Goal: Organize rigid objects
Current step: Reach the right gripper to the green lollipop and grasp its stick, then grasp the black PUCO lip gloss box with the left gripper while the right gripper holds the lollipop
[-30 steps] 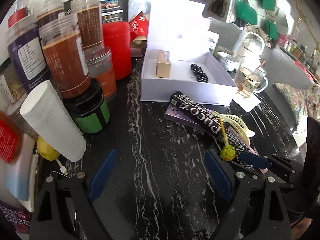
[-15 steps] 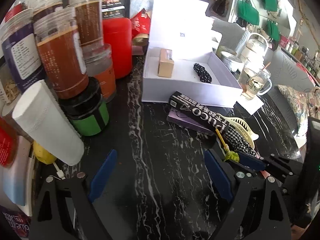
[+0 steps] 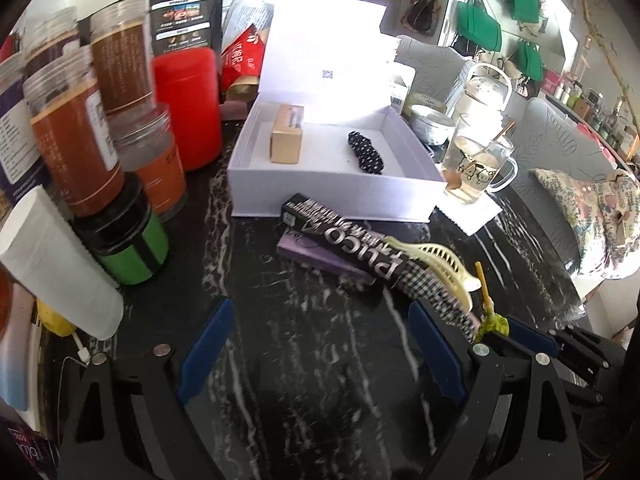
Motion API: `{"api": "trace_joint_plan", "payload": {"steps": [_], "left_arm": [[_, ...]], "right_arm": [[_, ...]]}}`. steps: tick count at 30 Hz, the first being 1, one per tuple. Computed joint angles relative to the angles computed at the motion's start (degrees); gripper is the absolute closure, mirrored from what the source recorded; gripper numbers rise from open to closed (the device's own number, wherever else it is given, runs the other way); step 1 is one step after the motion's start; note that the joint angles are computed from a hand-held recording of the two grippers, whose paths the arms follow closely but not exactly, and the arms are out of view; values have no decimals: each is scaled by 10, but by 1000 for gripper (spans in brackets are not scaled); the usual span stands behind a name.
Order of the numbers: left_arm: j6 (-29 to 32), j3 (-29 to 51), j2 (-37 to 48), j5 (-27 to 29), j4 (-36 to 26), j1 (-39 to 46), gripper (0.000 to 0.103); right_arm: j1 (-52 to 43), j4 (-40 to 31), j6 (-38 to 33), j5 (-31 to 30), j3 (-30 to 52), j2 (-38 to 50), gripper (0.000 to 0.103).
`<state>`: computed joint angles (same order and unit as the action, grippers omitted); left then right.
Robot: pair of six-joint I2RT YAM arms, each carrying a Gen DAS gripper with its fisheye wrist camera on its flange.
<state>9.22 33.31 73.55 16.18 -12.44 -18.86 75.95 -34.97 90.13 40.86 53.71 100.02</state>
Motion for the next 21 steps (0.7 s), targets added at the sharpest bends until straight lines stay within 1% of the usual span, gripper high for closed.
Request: {"api": "trace_joint_plan", "payload": {"steps": [3, 10, 15, 18, 21], "left_arm": [[-28, 7, 13, -22, 14, -28, 13], [-99, 57, 94, -76, 46, -69, 13], [-130, 88, 156, -133, 82, -101, 13], [-143, 105, 189, -151, 91, -115, 13], [-149, 130, 226, -162, 85, -123, 13]], "right_arm": [[5, -13, 23, 7, -14, -14, 80], [12, -20, 62, 18, -61, -50, 80], [-1, 2, 49, 15, -87, -62, 80], [-8, 19, 40, 18, -101, -70, 80], [-13, 26, 34, 17, -107, -74, 80]]}}
